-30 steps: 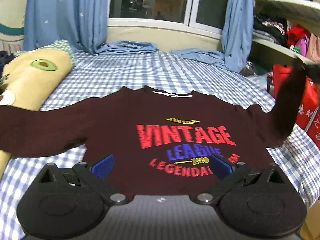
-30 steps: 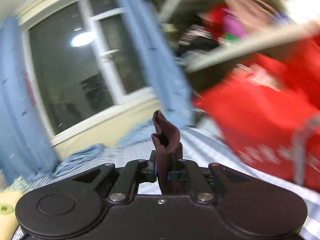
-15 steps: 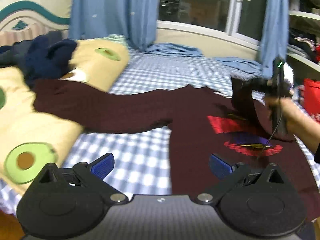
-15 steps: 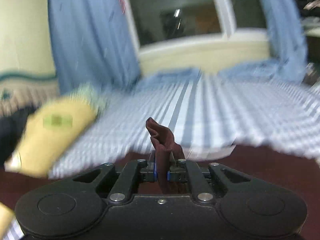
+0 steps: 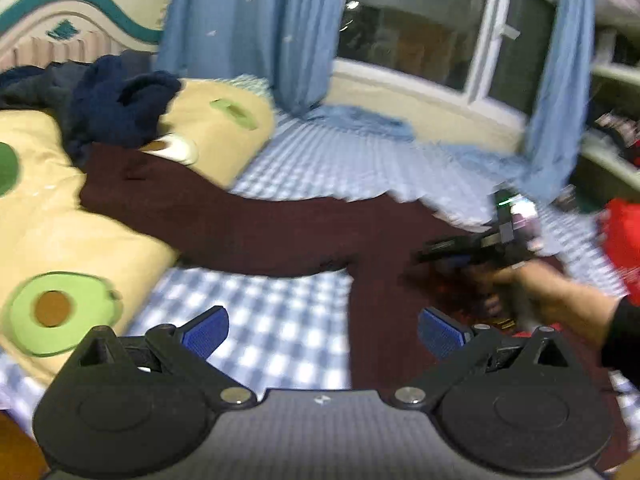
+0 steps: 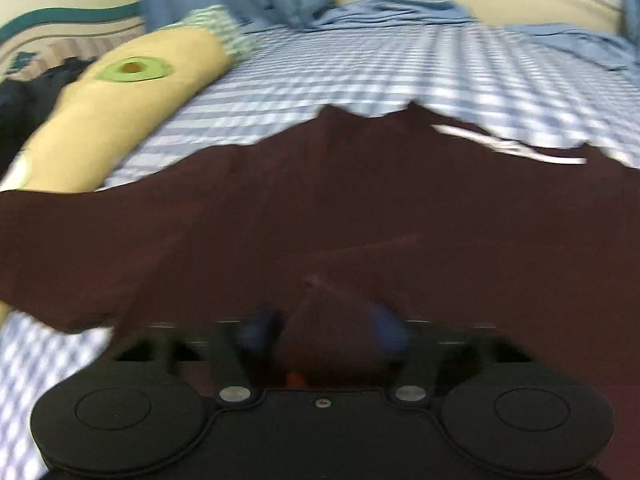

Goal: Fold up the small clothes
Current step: 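Fold the held sleeve across the sweatshirt body and release it, then grasp the other sleeve cuff with the left gripper and lift it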

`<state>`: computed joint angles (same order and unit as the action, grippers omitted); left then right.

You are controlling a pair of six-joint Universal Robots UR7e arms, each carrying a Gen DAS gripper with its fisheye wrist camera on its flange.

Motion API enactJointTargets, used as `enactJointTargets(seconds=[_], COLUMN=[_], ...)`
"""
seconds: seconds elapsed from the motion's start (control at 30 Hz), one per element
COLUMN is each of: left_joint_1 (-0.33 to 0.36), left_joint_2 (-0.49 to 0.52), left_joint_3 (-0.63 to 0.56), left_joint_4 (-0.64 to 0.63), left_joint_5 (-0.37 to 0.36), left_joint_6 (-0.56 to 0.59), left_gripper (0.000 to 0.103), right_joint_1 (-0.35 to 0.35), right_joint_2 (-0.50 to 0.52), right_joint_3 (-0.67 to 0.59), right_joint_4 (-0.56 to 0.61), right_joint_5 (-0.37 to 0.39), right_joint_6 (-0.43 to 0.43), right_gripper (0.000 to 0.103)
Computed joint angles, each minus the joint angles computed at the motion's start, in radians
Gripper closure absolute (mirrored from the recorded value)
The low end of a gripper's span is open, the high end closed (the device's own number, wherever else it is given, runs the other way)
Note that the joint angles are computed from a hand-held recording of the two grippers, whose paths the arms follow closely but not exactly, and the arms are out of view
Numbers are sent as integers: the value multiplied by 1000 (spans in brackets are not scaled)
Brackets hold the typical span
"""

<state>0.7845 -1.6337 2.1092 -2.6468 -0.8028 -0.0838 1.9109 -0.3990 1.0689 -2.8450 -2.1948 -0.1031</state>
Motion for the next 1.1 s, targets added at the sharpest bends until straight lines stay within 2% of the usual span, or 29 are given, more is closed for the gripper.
enactJointTargets(seconds=[0.03, 0.1, 0.17, 0.23, 0.3, 0.37, 0.43, 0.53, 0.6, 0.67, 0.8, 0.87, 1.0, 1.1], left_joint_1=[11, 26, 32, 38, 63, 85, 124, 216, 296, 358, 481, 520, 542, 554], left_joint_2=[-8, -32, -47, -57, -55, -36, -8, 69, 145, 224, 344, 402, 507, 542], left_joint_3=[-2, 3, 24, 43, 56, 62, 62, 38, 2, -56, -184, -226, -309, -372], left_joint_4=[-1, -12, -65, -122, -196, -268, -362, -574, -755, -875, -921, -958, -1066, -1038], left_joint_5=[-48, -125, -144, -152, -174, -147, -147, -178, -239, -251, -338, -376, -362, -392], left_joint_6=[-2, -24, -15, 31, 116, 149, 173, 200, 238, 252, 138, 104, 165, 163], left_gripper=[0, 0, 0, 0, 0, 0, 0, 0, 0, 0, 1, 1, 1, 1], right_joint_1=[7, 20, 38, 57, 85, 123, 157, 208, 235, 259, 292, 309, 318, 320], right_joint_2=[-4, -9, -42, -98, -167, -241, -305, -389, -432, -473, -524, -533, -523, -519], right_joint_3=[-1, -10, 33, 120, 224, 343, 448, 597, 668, 740, 828, 850, 845, 832], right_joint_4=[37, 116, 122, 43, -41, -138, -230, -337, -370, -413, -460, -477, -455, -434], right_joint_5=[7, -2, 2, 31, 42, 20, 1, -40, -74, -100, -165, -217, -276, -298], right_joint_6=[22, 37, 39, 28, 4, -6, -39, -78, -74, -46, 33, 57, 105, 130], right_gripper=[18, 19, 21, 19, 12, 6, 5, 4, 3, 3, 3, 3, 3, 3])
